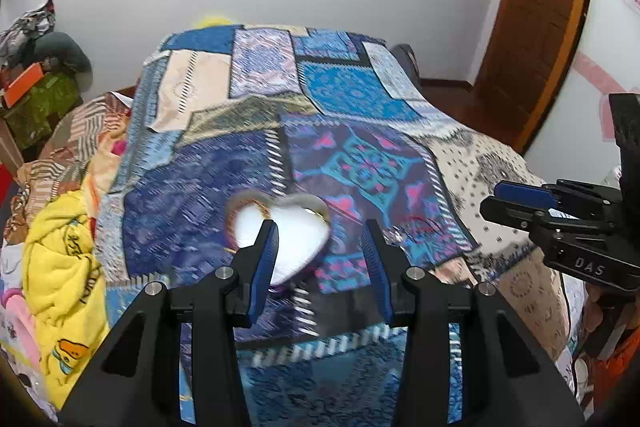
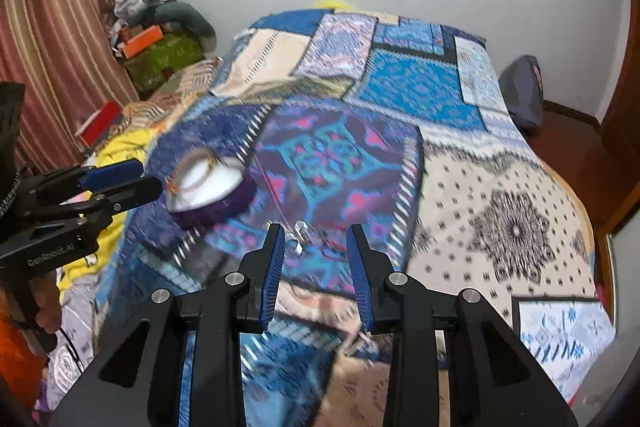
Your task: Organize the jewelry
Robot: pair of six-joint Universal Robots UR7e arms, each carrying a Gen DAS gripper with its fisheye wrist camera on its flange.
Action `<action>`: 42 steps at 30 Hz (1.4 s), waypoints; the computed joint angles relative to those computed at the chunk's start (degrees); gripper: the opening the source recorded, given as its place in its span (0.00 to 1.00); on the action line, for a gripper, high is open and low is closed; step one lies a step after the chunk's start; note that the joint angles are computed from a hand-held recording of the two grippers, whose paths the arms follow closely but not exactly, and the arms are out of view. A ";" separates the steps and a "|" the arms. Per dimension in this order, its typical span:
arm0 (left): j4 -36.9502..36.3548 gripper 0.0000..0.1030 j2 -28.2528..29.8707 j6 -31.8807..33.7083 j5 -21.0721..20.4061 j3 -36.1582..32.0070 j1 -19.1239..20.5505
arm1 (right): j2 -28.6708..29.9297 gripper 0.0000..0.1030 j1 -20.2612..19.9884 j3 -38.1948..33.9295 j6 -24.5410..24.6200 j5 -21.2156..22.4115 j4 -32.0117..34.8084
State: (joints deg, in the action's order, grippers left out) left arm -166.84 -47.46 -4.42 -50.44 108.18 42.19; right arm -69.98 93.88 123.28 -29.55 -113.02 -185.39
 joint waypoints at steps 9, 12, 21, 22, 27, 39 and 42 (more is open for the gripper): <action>5.42 0.41 3.01 -2.93 -3.37 -0.25 0.32 | 0.62 0.29 -2.95 1.37 0.20 -1.44 4.68; 6.97 0.41 3.72 -3.73 -4.01 -0.19 0.66 | 1.62 0.29 -3.50 0.91 0.50 -0.76 6.22; 8.49 0.41 4.77 -3.62 -5.89 -0.67 2.23 | 5.21 0.28 -4.01 -0.70 -1.29 0.23 6.53; 8.37 0.41 4.91 -3.35 -6.40 -0.81 2.40 | 5.34 0.28 -4.13 -0.48 -1.92 0.62 5.87; 8.12 0.40 6.34 -1.61 -7.69 -2.29 2.84 | 5.39 0.19 -4.34 0.20 -2.75 0.97 3.60; 12.62 0.26 11.77 -0.35 -12.56 -10.11 4.52 | 1.43 0.19 -5.79 1.25 -1.40 3.57 -0.24; 13.13 0.26 13.22 -0.15 -12.19 -12.03 4.76 | 1.05 0.19 -5.97 1.39 -1.02 3.86 -0.57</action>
State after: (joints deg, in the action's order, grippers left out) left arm -153.70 -34.24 -4.57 -62.63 96.15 46.95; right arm -68.93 87.91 124.66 -30.57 -109.16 -185.96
